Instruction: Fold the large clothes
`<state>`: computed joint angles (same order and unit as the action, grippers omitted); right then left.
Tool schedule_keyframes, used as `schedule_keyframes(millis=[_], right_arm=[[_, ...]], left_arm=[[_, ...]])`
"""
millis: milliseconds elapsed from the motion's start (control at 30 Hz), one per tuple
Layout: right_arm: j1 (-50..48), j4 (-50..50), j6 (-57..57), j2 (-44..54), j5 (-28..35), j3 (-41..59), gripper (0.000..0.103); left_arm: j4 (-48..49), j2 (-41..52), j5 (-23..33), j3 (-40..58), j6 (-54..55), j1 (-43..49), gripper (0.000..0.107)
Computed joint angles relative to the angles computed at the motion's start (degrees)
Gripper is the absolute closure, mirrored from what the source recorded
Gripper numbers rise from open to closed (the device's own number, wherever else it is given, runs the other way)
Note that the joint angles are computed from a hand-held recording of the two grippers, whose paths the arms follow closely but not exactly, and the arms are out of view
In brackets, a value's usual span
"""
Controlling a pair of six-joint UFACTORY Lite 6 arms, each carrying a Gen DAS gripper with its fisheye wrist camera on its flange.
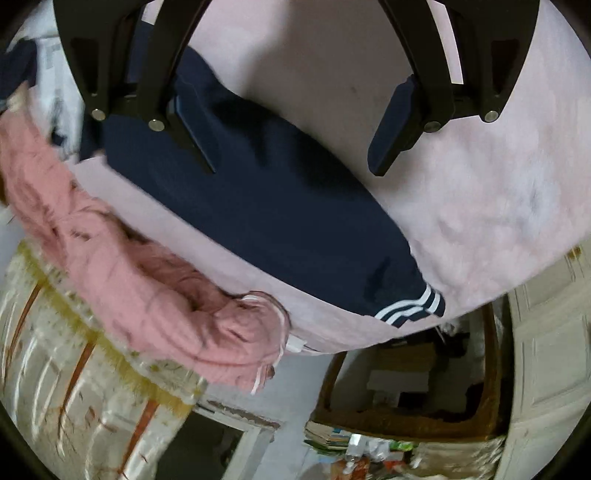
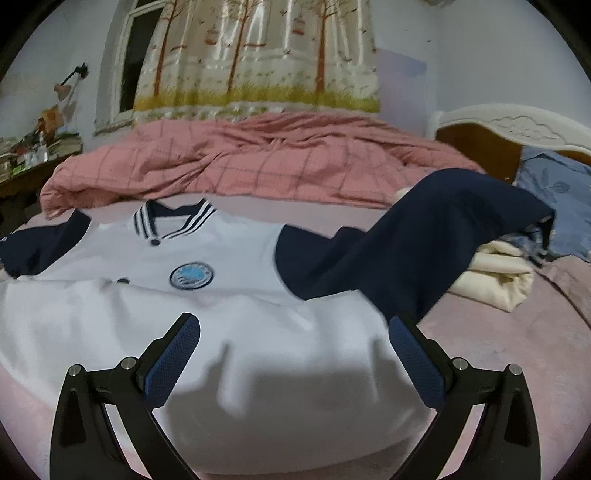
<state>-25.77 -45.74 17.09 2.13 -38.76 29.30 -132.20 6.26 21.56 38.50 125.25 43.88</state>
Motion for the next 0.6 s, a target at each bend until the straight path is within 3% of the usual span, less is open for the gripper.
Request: schedule_keyframes(millis=[67, 200, 333, 367, 400, 467, 500, 533, 600], right_arm=[[2.0, 1.8, -1.4, 2.1, 2.0, 1.5, 0.000], [5.2, 7.0, -6.1, 5.9, 5.3, 3.7, 0.000], [5.8, 6.9, -5.8, 8.0, 6.5, 5.2, 0.000], [6.0, 7.2, -5.7, 9.0, 7.4, 6.1, 0.000], [6.3, 7.7, -5.7, 9.5, 8.1, 6.6, 0.000], [6.9, 9.7, -5.8, 11.7, 10.7, 8.9, 0.000], [6.9, 9.5, -5.0, 12.5, 11.4, 9.7, 0.000], [6.4, 7.7, -3.3, 13.3, 11.6, 10.5, 0.000], [5.8, 6.6, -2.1, 13.5, 11.3, 10.6, 0.000]], left_arm=[[-5.0, 6.7, -1.1, 4.4, 4.0, -0.9, 0.026], [3.6, 15.5, -1.9, 12.7, -7.2, 1.1, 0.026], [8.8, 22.5, -3.7, 20.9, -10.4, 0.5, 0.030], [6.7, 23.6, -5.1, 22.2, -8.5, -0.1, 0.035], [2.2, 23.9, -6.4, 22.7, -4.6, -0.4, 0.046], [-6.1, 23.8, -7.5, 22.8, 3.2, -0.9, 0.075], [-7.8, 23.1, -6.6, 21.9, 4.9, -0.5, 0.098], [-8.0, 21.6, -3.9, 19.8, 5.6, 0.2, 0.104], [-14.4, 15.6, 3.3, 12.8, 14.0, 0.9, 0.104]])
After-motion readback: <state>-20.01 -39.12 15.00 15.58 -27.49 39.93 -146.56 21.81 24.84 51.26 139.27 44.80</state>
